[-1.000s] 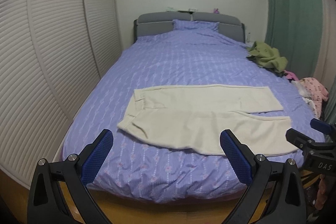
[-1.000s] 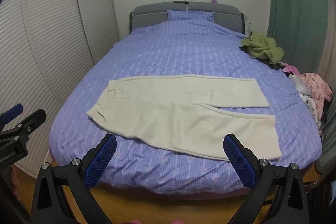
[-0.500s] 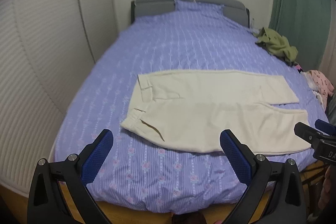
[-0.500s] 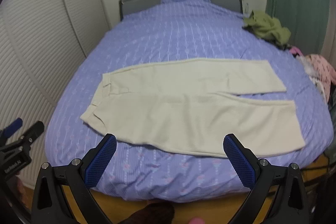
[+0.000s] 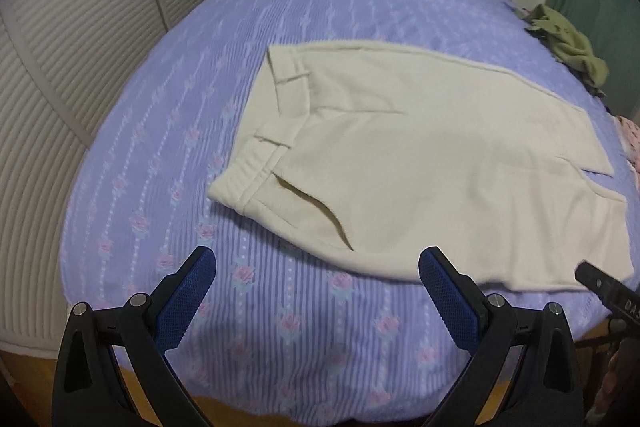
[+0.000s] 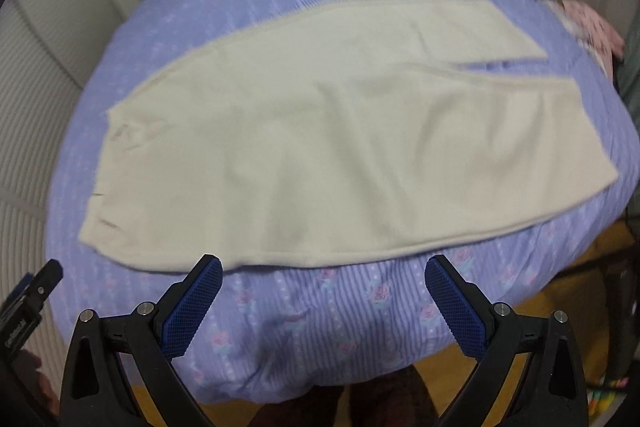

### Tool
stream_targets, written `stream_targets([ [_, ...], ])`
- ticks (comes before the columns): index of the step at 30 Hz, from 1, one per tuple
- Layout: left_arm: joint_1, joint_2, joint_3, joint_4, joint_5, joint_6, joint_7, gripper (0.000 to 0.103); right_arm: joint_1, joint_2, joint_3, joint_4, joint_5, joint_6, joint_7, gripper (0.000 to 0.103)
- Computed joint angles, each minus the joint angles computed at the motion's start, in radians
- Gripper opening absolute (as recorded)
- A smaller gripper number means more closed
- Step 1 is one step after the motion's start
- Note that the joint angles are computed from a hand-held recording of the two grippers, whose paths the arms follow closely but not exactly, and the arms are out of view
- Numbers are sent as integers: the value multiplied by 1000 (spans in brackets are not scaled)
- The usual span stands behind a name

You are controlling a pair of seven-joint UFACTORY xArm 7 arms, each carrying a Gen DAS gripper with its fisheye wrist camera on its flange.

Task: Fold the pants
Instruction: 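Lower the right tool toward the cream pants' leg hems, then grasp the pants' leg hem with the left tool while the right tool grasps the other hem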

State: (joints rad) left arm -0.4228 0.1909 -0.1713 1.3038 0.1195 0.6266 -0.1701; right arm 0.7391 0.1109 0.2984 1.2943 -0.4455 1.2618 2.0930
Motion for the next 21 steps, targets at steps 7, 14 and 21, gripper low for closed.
stream_targets([
  [7, -18, 169, 5, 88, -23, 5, -6, 103, -19, 11, -17, -122, 24, -104, 129, 98],
  [14, -22, 294, 8, 187, -84, 81, -17, 102, -56, -11, -30, -286, 65, -329, 255, 91],
  [21, -4, 347, -13, 248, -152, 117, 23, 75, -75, -46, -20, -377, 63, -423, 337, 87],
])
